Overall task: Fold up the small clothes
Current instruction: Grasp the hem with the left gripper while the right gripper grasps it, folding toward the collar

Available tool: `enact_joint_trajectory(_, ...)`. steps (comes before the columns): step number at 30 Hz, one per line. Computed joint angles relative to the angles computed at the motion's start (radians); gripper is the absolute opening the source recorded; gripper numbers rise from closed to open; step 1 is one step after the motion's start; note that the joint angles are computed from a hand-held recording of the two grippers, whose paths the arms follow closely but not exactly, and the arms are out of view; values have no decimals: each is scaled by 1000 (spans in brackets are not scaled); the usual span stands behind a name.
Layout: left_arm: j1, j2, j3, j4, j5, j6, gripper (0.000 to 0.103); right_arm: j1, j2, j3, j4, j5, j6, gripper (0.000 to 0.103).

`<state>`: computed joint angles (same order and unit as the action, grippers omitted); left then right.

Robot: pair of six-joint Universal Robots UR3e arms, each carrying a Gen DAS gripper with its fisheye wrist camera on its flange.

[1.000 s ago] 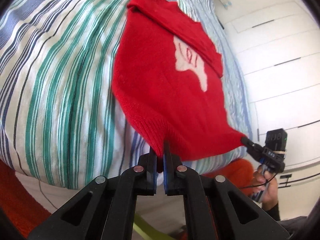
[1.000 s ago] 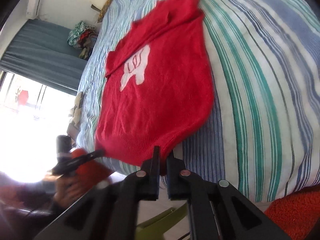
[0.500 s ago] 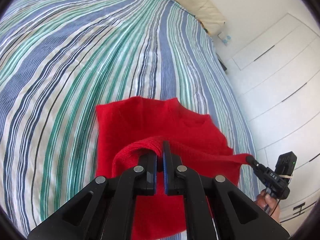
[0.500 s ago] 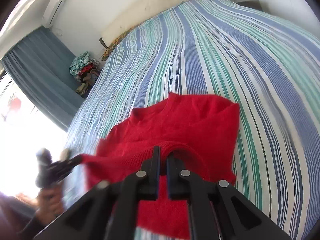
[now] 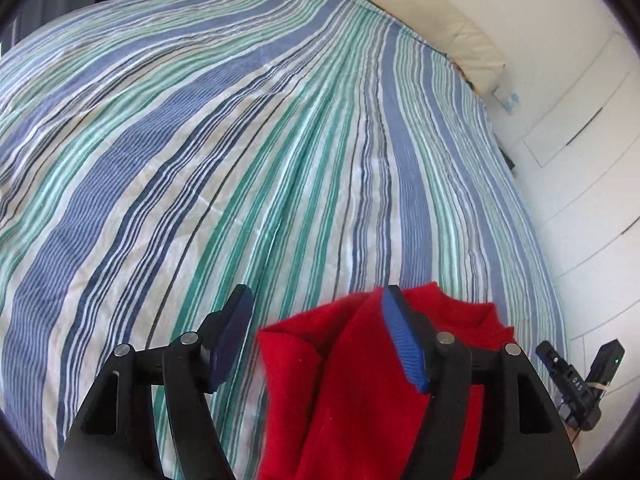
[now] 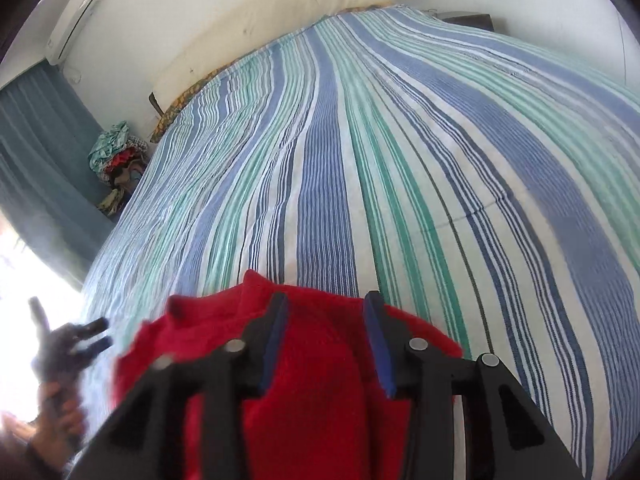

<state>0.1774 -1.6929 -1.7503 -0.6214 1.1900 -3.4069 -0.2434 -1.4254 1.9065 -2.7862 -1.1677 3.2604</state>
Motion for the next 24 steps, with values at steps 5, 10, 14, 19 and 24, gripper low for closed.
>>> enact_joint_trajectory(5, -94, 214, -224, -12, -111, 248, 70, -43, -255, 113, 237, 191, -295, 43)
enact_joint_trajectory(10, -186, 93, -306, 61, 68, 233, 60, 51, -403, 252, 518, 87, -560, 42)
enact_joint_trajectory(14, -142, 193, -295, -8, 35, 129, 64, -75, -633, 457, 575, 6, -584, 35)
enact_joint_trajectory(19, -324, 250, -259, -2, 193, 102, 92, -2, -744, 385, 591, 15, -521, 39)
enact_joint_trajectory(24, -378, 369, -397, -78, 259, -13, 84, 134, -504, 405, 413, -70, -321, 56)
